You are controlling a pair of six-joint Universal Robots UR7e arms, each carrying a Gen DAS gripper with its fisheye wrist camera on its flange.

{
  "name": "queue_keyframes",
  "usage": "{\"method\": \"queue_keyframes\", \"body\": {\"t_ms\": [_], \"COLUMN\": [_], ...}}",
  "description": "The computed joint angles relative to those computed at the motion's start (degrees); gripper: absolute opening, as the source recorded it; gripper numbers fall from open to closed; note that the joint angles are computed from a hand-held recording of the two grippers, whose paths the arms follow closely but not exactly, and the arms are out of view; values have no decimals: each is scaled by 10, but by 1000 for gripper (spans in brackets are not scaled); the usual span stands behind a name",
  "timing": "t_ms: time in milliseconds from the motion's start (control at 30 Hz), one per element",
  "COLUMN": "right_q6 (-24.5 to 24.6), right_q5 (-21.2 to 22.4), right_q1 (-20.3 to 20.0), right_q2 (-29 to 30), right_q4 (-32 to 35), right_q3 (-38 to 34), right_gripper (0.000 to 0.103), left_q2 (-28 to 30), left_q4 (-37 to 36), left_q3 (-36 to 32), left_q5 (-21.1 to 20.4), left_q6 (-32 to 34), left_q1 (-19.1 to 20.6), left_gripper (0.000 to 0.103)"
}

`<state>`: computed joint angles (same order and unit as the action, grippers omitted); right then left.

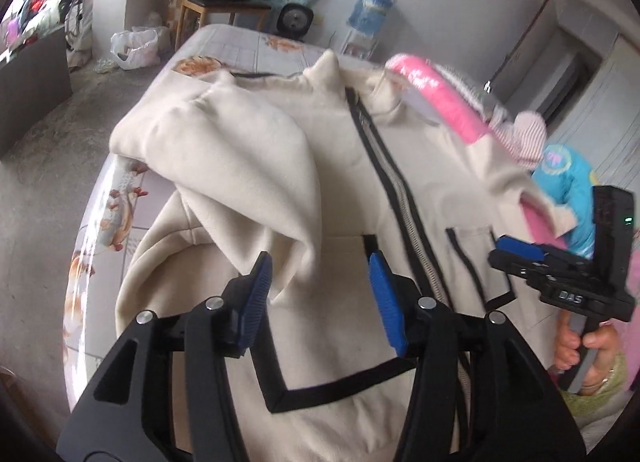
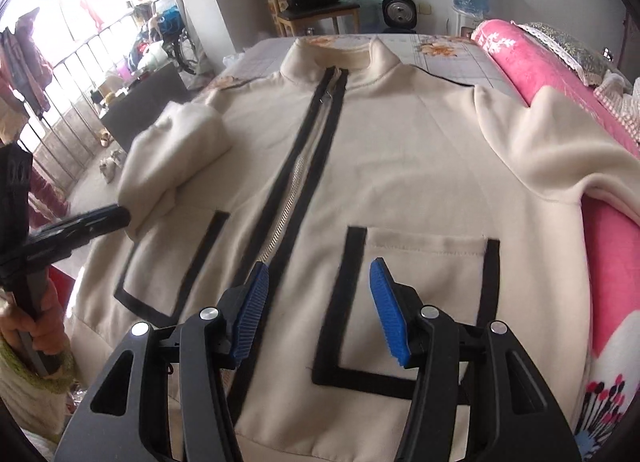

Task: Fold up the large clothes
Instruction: 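Carry the sleeve across the jacket front with the left tool and release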

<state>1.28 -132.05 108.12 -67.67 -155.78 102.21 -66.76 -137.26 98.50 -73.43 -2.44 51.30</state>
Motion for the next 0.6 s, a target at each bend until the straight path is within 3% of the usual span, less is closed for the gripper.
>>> {"method": "queue_keyframes", "body": {"t_ms": [167, 267, 367, 533, 600], "right_q6": [-14, -32, -38, -40, -62], "right_q5": [58, 103, 134, 121, 95], "right_q1": [-5, -11, -16, -13, -6], "right_q2": [30, 65, 101, 154, 166], "right_q4": [12, 29, 55, 96, 73], "right_q3": [-42, -78, -116, -159, -160], "right_gripper": [52, 65, 67, 67, 67], "left_q2": [-14, 16, 64, 130, 147], "left_q4": [-35, -14, 13, 49, 60], "left_q3": [-11, -67, -140, -232, -253], "left_q5": [-38, -71, -109, -121, -113], "left_q6": [-67, -121, -197, -280, -286], "left_q1": [34, 70, 111, 145, 146], "left_gripper": [48, 55, 55, 53, 47]}}
